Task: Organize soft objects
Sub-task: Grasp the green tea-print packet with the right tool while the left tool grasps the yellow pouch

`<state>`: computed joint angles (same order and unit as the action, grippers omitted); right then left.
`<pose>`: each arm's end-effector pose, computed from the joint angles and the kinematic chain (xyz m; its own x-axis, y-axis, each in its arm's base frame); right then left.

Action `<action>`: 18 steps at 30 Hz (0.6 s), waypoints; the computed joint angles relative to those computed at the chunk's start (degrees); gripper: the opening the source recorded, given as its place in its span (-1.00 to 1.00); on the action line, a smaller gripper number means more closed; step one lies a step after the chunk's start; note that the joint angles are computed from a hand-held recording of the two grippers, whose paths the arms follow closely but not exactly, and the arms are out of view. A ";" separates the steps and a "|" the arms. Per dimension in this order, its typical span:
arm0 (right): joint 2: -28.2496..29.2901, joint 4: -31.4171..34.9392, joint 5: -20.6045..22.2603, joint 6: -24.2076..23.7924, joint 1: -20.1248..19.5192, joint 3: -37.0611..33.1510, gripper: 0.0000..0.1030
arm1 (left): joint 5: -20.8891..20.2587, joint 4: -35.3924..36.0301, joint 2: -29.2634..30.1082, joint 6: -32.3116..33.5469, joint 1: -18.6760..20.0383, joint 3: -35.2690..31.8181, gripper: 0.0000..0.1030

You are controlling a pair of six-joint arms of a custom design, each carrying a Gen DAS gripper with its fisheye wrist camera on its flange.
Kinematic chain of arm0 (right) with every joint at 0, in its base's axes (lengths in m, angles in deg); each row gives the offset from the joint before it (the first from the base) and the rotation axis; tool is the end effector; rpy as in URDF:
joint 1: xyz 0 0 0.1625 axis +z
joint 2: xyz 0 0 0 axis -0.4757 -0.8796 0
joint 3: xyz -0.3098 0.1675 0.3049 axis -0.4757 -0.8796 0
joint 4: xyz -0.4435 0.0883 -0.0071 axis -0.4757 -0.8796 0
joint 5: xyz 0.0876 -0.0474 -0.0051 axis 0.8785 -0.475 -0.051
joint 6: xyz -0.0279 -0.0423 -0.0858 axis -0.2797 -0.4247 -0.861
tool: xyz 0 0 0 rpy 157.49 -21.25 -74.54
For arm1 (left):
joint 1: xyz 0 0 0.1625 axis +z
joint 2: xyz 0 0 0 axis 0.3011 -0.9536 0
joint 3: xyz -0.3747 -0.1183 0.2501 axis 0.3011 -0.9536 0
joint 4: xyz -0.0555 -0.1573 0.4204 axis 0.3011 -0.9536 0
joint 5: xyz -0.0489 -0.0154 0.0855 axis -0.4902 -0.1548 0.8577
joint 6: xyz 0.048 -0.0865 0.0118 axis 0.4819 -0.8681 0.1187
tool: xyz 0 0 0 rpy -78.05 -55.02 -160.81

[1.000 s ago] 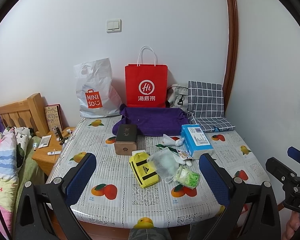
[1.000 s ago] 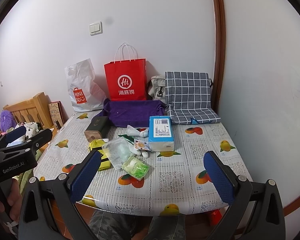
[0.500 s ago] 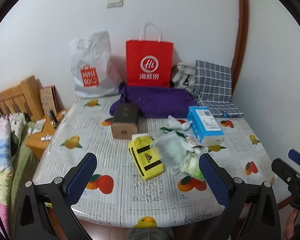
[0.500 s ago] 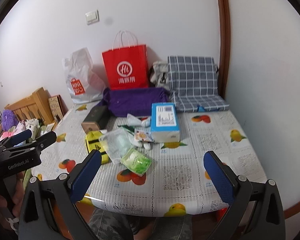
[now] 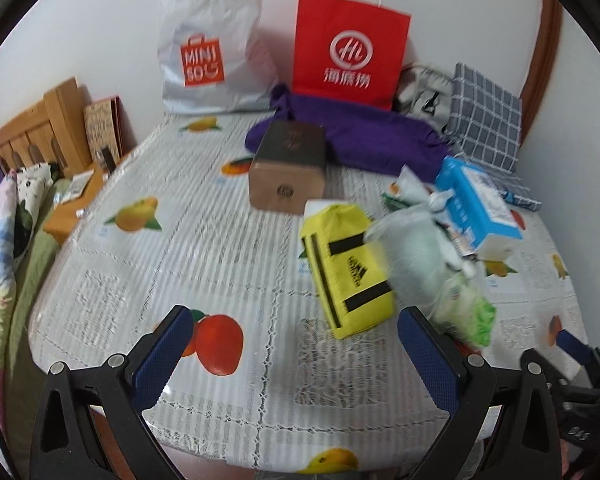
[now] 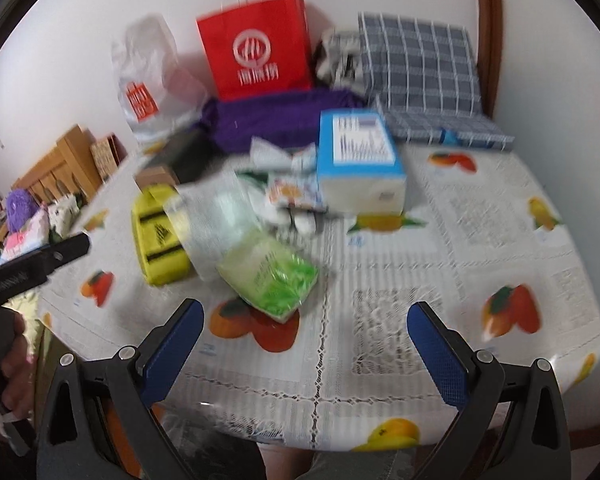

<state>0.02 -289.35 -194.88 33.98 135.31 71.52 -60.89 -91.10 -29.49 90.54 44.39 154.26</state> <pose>0.2353 -0.5594 0.0671 -0.7864 0.1779 0.5916 -0.2871 0.7426 -0.6050 -0.1191 -0.6490 0.2278 -0.7498 0.1567 -0.6428 0.4881 0.7869 -0.3775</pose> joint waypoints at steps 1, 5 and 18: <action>0.80 0.60 0.60 0.08 -0.90 -0.50 0.96 | -0.05 0.22 0.47 0.09 0.45 -0.33 1.00; 2.80 1.76 1.59 -0.20 -2.93 -1.98 0.96 | -0.52 0.94 1.86 0.40 1.87 -1.51 1.00; 8.73 -1.72 -0.39 -9.68 -4.41 -7.64 0.96 | -5.29 2.48 3.66 4.01 3.45 -3.60 1.00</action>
